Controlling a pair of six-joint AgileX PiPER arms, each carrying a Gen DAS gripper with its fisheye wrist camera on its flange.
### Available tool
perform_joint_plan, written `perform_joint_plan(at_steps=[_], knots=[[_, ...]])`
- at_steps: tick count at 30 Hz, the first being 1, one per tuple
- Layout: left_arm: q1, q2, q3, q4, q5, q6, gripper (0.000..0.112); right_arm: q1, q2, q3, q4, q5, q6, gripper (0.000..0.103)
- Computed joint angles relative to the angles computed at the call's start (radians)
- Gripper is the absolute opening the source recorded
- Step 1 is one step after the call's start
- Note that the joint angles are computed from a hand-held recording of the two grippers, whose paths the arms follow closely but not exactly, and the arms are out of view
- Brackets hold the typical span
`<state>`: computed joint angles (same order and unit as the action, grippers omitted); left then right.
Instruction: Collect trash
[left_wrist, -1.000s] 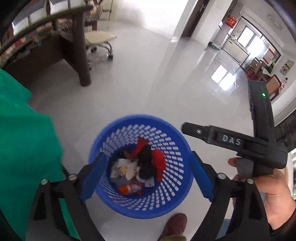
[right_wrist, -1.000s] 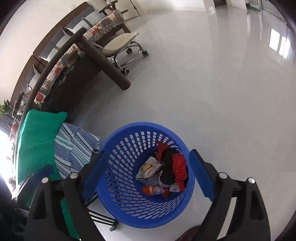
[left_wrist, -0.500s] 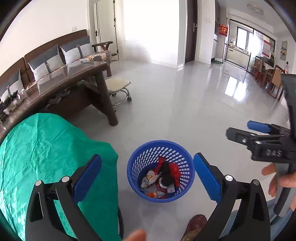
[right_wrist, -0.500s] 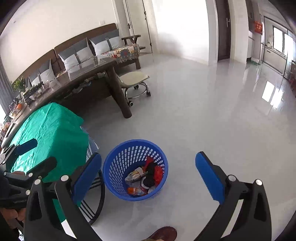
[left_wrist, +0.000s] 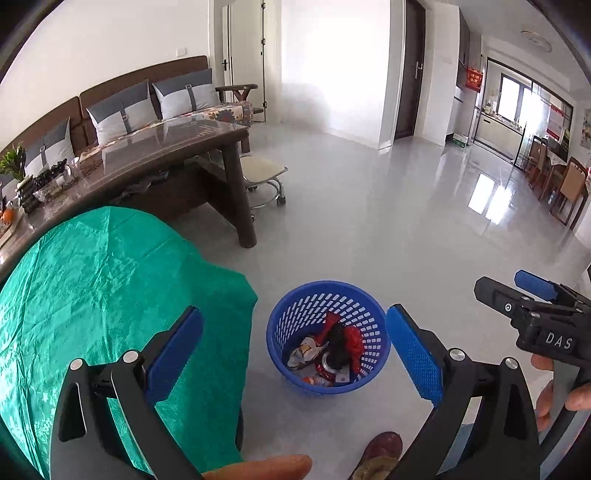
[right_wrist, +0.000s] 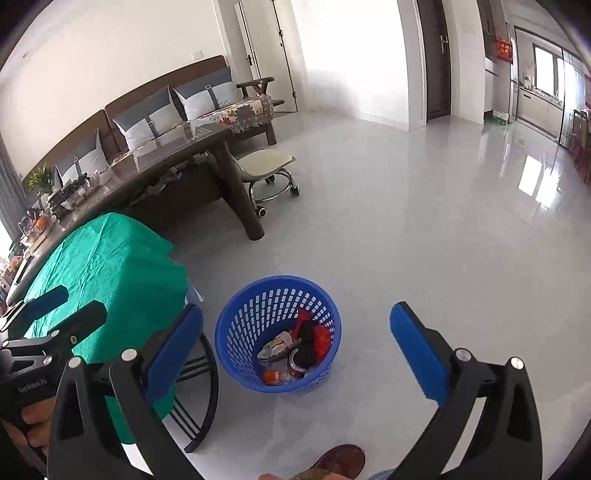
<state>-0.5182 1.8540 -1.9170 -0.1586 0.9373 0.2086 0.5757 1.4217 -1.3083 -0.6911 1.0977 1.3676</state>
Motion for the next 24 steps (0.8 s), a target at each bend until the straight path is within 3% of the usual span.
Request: perform_joint_plan(at_steps=[7, 16, 24], knots=[[-0.039, 0.046, -0.084, 0.077, 0.127, -0.041, 0.098, 0.021, 0.049, -0.014, 0.065, 0.053, -0.047, 0.098], [-0.036, 0.094, -0.086, 0.101, 0.18, -0.058, 0.098, 0.003, 0.118, -0.071, 0.197, 0.081, -0.146, 0.098], [-0.049, 0.131, -0.117, 0.143, 0.217, -0.079, 0.098, -0.008, 0.104, -0.057, 0.231, 0.069, -0.144, 0.098]])
